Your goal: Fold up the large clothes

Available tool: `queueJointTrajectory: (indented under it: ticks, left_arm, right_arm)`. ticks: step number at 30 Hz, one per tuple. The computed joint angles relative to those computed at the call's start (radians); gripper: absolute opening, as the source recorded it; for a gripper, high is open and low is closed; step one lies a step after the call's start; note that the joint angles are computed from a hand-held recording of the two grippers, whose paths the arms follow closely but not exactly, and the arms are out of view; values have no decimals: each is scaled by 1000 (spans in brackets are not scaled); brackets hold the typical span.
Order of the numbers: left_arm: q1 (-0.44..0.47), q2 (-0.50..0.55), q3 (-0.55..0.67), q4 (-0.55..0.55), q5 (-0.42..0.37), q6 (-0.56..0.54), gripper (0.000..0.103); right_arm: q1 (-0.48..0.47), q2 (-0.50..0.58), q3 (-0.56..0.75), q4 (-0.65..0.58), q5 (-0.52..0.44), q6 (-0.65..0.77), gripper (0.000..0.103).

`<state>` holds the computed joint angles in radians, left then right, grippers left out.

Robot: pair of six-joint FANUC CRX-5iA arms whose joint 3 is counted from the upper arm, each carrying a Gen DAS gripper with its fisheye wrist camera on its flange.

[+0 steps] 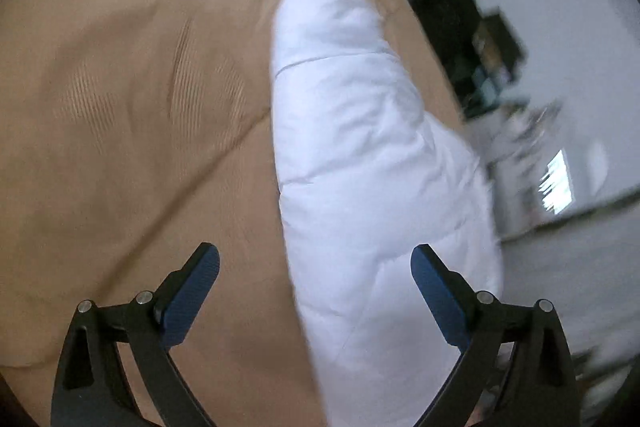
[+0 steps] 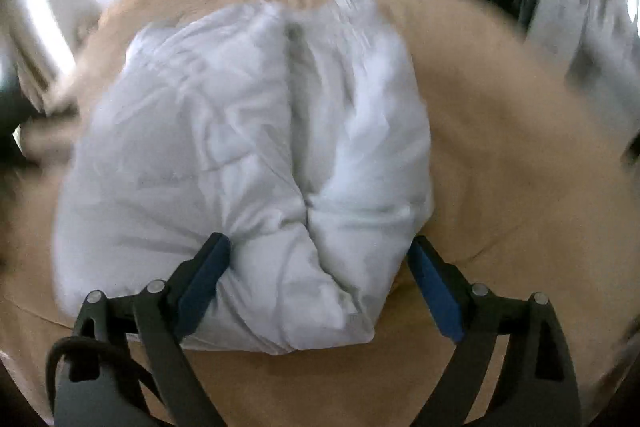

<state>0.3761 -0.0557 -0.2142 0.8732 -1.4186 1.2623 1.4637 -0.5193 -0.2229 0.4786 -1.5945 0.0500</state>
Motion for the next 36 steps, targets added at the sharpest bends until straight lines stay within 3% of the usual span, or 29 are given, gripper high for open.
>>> queueJointTrajectory:
  ticks: [3,6,10,13,14,16,19,23,28,30,33,34,36]
  left_arm:
    - [-16,42,-109,159,40,-19,99]
    - [-73,94,-132,246,89,-80,102]
    - [-162,171,-107,366,124,-138,103]
    - [-226,233,-32,327,141,-125,103]
    - [-240,238,-26,330,156,-124,102]
    - [-250,242,-40,397,153,-139,101]
    - [-245,230,-94,571,113,-175,99]
    - [-164,192,-3,482,95,-170,99]
    - [-4,178,67,407,58,-153,99]
    - [45,187,67,340,80,-142,99]
    - [83,192,9,203,171,-36,98]
    - [89,197,-47,241,181,-34,97]
    - [87,169,-149,385,213,-91,96]
  right_arm:
    - [-138,-147,-89,-197,251,-53,94]
    - [-239,-254,-201,-325,450,-71,103]
    - [-286,-260,-237,-381,546,2,103]
    - [-400,-209,-199,-521,590,165,103]
    - [-419,-199,-196,-540,608,187,102]
    - [-423,-203,-215,-537,662,167,81]
    - [-372,-208,-203,-468,673,130,68]
    - [-324,-144,-133,-446,719,180,67]
    - [-392,45,-1,-664,850,436,67]
    - [-380,110,21,-700,891,485,68]
    - [-367,245,65,-783,880,548,72]
    - [-384,283,81,-836,884,582,79]
    - [-409,308,85,-896,916,628,80]
